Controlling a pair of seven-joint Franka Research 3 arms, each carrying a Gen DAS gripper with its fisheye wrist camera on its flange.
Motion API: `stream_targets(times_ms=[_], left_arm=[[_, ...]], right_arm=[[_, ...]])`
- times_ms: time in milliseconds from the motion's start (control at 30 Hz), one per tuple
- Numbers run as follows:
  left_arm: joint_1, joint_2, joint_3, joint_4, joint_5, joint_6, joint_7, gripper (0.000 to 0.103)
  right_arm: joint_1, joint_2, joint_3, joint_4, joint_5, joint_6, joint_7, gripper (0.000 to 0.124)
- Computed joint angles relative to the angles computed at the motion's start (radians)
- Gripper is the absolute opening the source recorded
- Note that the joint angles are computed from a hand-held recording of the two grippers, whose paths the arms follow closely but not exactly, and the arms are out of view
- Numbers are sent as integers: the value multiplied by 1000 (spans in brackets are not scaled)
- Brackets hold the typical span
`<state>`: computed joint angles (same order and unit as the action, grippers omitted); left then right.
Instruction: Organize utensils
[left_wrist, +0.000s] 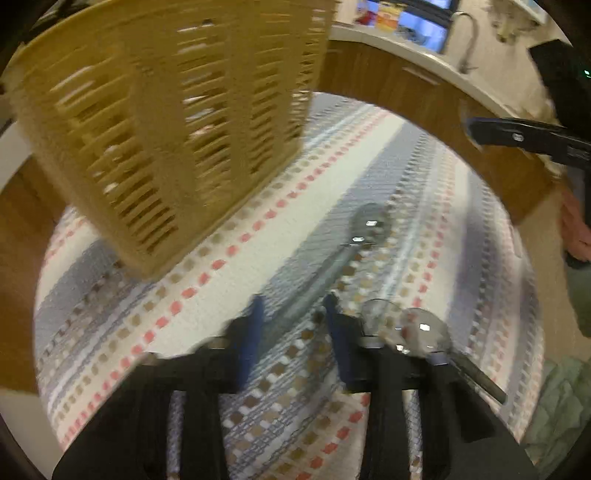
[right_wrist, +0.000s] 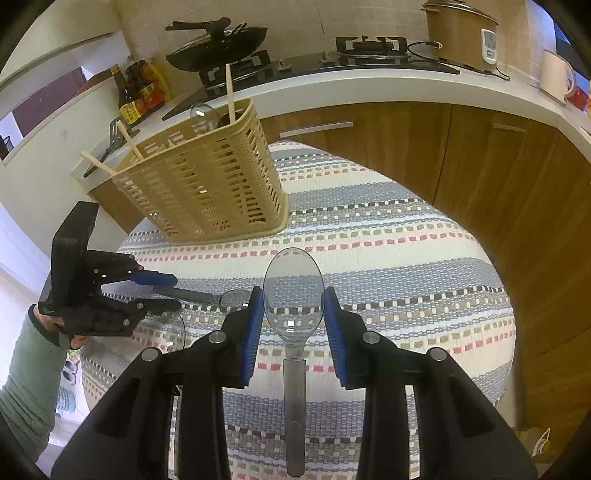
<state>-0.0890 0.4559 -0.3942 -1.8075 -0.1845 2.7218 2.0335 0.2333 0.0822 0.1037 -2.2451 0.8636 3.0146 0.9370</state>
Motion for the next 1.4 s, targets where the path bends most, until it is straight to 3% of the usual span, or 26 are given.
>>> stream_targets(times_ms=[33,133,233,267,333,400,433,467,500,600,633,700,800,833,933,1033,1133,1200,1300,1400], left_arm=[[-6,-10,10,-12,0,6,-28,0],[-31,-64,50,-93,-22,59,-204,0],[-15,-148,35,-234,-100,159,-346,0],[7,-174,8,-285,-141,211,-355,0],[105,-200,-114,-344,-286,298,-202,0],[119,-215,-137,-359,-266,331,-153,9],[140,-217,-161,-355,-270,326,-107,24],[159,-215,-180,-333,-282,278,-24,45],[150,-208,-164,-311,-251,231,-12,49],[29,-188,-20,-249,-56,106,-76,41],[-12,-176,30,-222,22,58,-114,34],[-36,-161,55,-198,68,15,-115,30],[-70,-161,84,-199,134,24,-130,31],[-95,-166,106,-203,175,30,-175,22],[-163,-184,184,-231,309,61,-408,10],[-190,-234,227,-302,375,101,-682,10],[-202,-318,237,-428,422,155,-936,9],[-182,-371,209,-500,391,172,-1003,10],[-186,-427,194,-578,378,189,-1070,10],[-175,-426,142,-583,238,190,-974,14]], right_arm=[[1,-1,2,0,5,-1,-3,30],[4,-9,9,-1,35,-1,-25,30],[11,-11,13,0,68,-5,-50,30],[14,-10,13,1,76,-10,-58,30],[19,-9,11,1,74,-16,-56,30],[24,-14,11,-2,78,-24,-57,30],[26,-19,12,-6,87,-23,-64,30],[29,-28,13,-14,99,-16,-73,30],[32,-34,13,-19,113,-11,-83,30],[39,-49,6,-33,155,-9,-107,30],[41,-50,2,-35,158,-11,-105,30],[44,-49,-4,-37,148,-16,-94,30],[45,-41,-9,-36,123,-20,-68,30],[43,-41,-8,-34,133,-23,-75,30],[45,-47,-4,-36,161,-18,-93,30],[49,-51,-4,-37,190,-19,-113,30],[51,-52,-6,-39,210,-30,-128,30],[53,-52,-6,-41,216,-34,-134,30],[56,-50,-4,-38,249,-43,-166,30],[56,-43,-5,-32,257,-52,-174,30]])
